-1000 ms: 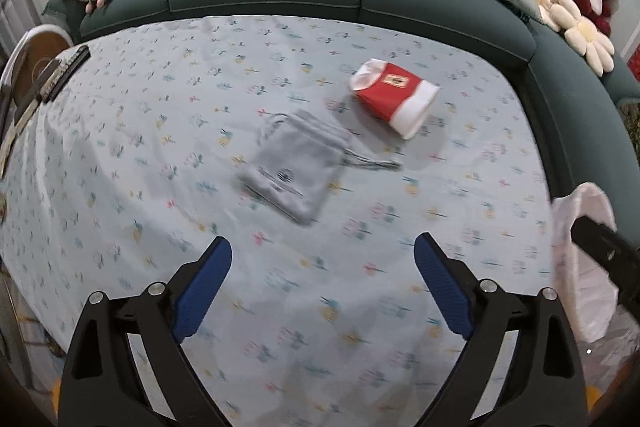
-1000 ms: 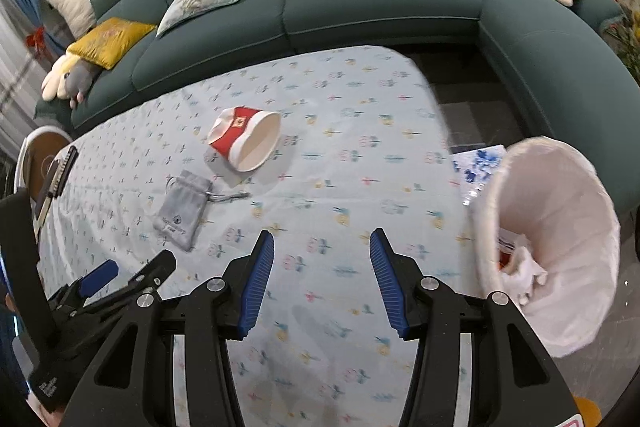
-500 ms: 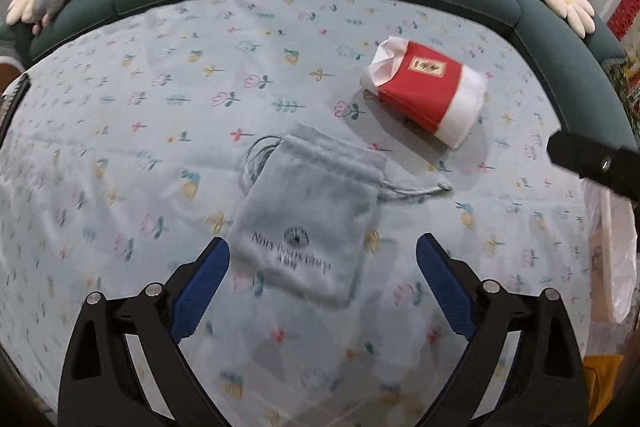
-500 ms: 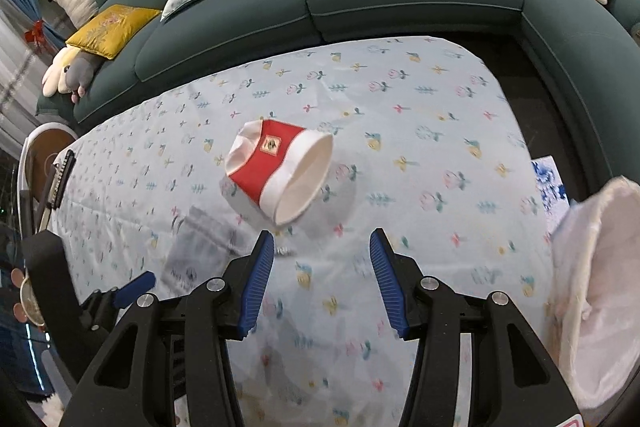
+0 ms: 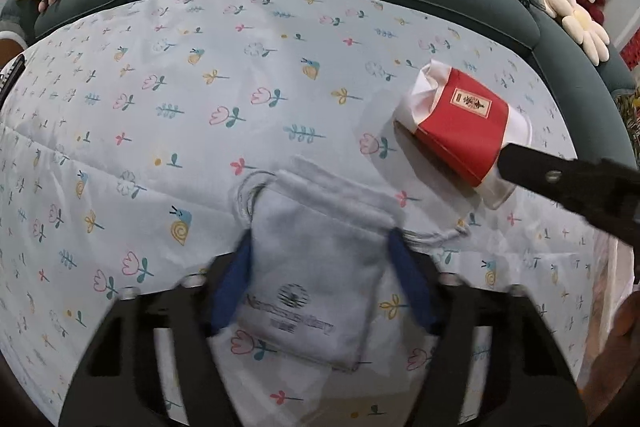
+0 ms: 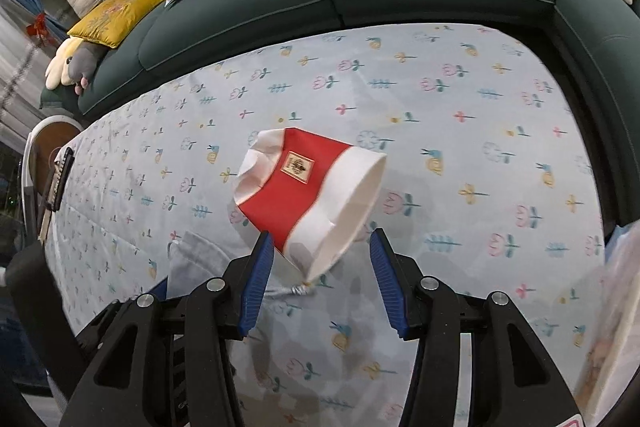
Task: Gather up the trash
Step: 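Grasp the grey pouch with the left tool while the right tool grasps the red-and-white cup, then lift the grey pouch and red-and-white cup and carry both over the wastebasket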
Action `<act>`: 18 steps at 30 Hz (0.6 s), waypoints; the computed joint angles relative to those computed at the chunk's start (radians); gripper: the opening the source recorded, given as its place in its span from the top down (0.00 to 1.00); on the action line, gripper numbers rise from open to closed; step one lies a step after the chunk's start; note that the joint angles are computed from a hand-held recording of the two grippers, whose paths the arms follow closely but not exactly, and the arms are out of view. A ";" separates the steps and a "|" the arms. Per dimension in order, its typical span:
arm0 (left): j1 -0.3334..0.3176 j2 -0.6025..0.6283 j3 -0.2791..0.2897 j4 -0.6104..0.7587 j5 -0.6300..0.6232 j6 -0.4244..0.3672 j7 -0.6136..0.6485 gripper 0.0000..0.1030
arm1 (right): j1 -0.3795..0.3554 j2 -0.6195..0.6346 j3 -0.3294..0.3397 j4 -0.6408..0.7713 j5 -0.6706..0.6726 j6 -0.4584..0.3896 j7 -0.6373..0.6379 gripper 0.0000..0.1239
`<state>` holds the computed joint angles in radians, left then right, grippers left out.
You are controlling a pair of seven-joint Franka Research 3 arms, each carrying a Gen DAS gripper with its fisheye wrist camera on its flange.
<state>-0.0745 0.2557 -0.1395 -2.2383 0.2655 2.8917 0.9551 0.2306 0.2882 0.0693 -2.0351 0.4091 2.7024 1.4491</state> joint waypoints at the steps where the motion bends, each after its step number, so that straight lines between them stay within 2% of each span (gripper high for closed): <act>1: 0.013 0.001 -0.013 0.002 -0.020 -0.002 0.020 0.66 | 0.001 0.010 0.004 0.009 0.005 -0.001 0.000 0.60; 3: 0.052 0.000 -0.053 0.004 -0.102 -0.009 0.073 0.76 | 0.004 0.021 0.004 0.019 0.004 -0.004 0.005 0.63; 4: 0.056 0.000 -0.057 0.006 -0.125 -0.014 0.079 0.82 | -0.001 0.025 0.012 0.021 0.019 -0.003 -0.005 0.70; 5: 0.048 -0.003 -0.050 0.008 -0.131 -0.022 0.063 0.85 | -0.004 0.027 0.017 0.022 0.029 -0.006 -0.014 0.79; 7: 0.036 -0.008 -0.037 0.011 -0.134 -0.038 0.037 0.88 | -0.006 0.032 0.022 0.027 0.041 -0.017 -0.026 0.90; 9: 0.016 -0.016 -0.016 0.011 -0.114 -0.054 -0.006 0.90 | -0.006 0.022 0.025 0.015 0.052 -0.011 -0.039 0.96; 14: -0.009 -0.056 0.003 -0.007 -0.060 -0.075 -0.086 0.90 | -0.014 -0.052 0.026 -0.061 0.089 0.022 -0.089 0.97; 18: -0.020 -0.096 -0.007 -0.021 -0.041 -0.086 -0.120 0.90 | -0.024 -0.122 0.018 -0.124 0.133 0.032 -0.124 0.97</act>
